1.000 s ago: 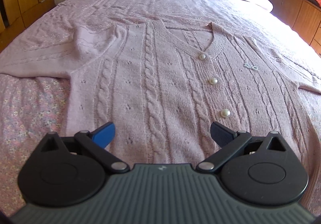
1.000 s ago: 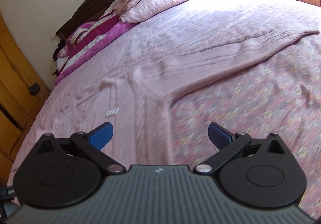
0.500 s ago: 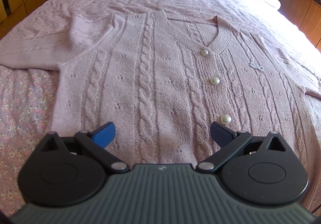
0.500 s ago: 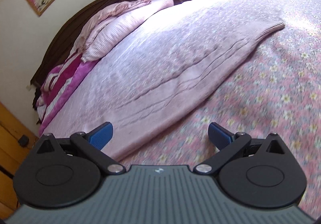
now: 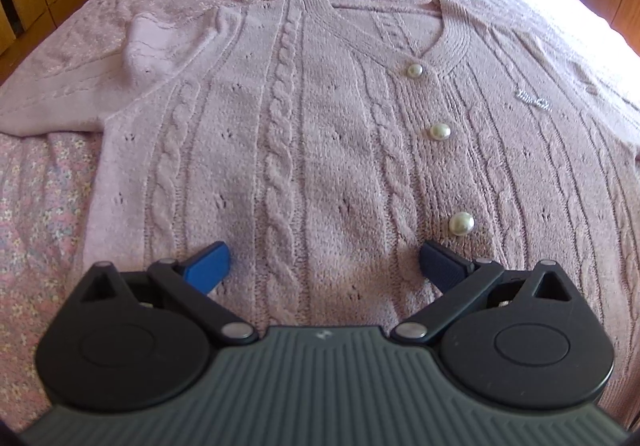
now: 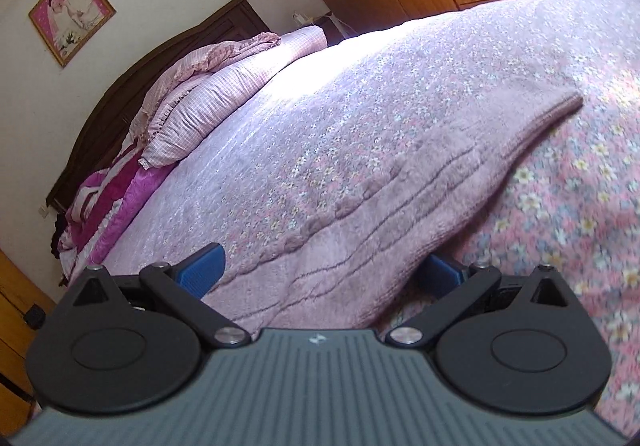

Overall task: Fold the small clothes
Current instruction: 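Lower the right gripper onto a sleeve cuff and close on it, then carry the sleeve across the cardigan front with the right gripper and release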

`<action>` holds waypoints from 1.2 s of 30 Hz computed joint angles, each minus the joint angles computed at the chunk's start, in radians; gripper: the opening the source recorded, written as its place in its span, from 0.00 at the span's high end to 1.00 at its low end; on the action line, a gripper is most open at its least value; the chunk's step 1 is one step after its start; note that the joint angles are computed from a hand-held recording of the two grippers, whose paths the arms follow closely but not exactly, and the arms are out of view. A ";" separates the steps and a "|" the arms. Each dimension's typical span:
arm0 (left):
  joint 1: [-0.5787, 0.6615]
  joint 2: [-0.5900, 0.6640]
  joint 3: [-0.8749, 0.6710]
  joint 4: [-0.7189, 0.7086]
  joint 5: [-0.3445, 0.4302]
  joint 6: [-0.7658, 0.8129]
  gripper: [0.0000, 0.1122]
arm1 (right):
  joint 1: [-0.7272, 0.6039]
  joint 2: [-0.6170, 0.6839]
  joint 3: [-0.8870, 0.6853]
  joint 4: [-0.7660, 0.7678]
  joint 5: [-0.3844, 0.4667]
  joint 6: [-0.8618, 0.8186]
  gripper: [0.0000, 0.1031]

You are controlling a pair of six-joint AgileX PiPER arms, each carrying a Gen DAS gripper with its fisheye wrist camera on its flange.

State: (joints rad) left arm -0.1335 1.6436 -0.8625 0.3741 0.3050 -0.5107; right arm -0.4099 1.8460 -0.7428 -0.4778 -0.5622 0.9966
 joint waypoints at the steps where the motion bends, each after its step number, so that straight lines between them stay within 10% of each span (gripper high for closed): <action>1: -0.004 0.003 -0.005 0.012 0.008 -0.014 0.08 | 0.008 0.007 -0.009 0.019 0.006 -0.020 0.00; 11: -0.015 0.020 -0.026 0.045 0.032 -0.053 0.08 | 0.005 0.072 -0.060 0.175 -0.038 -0.136 0.04; 15: -0.020 0.025 -0.027 0.075 0.029 -0.080 0.08 | 0.037 0.071 -0.077 0.406 0.040 -0.308 0.52; 19: -0.019 0.019 -0.013 0.097 0.014 -0.101 0.08 | -0.014 0.086 -0.087 0.322 0.059 -0.186 0.91; 26: -0.022 0.014 -0.015 0.108 0.021 -0.126 0.08 | 0.051 -0.056 0.047 0.388 -0.060 -0.393 0.94; 36: -0.013 -0.069 0.031 0.192 0.001 -0.209 0.09 | 0.283 -0.299 0.049 0.483 0.105 -0.444 0.94</action>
State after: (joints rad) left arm -0.1465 1.5745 -0.8314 0.5658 0.3056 -0.7199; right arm -0.1272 1.5474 -0.6939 0.0047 -0.4576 0.5529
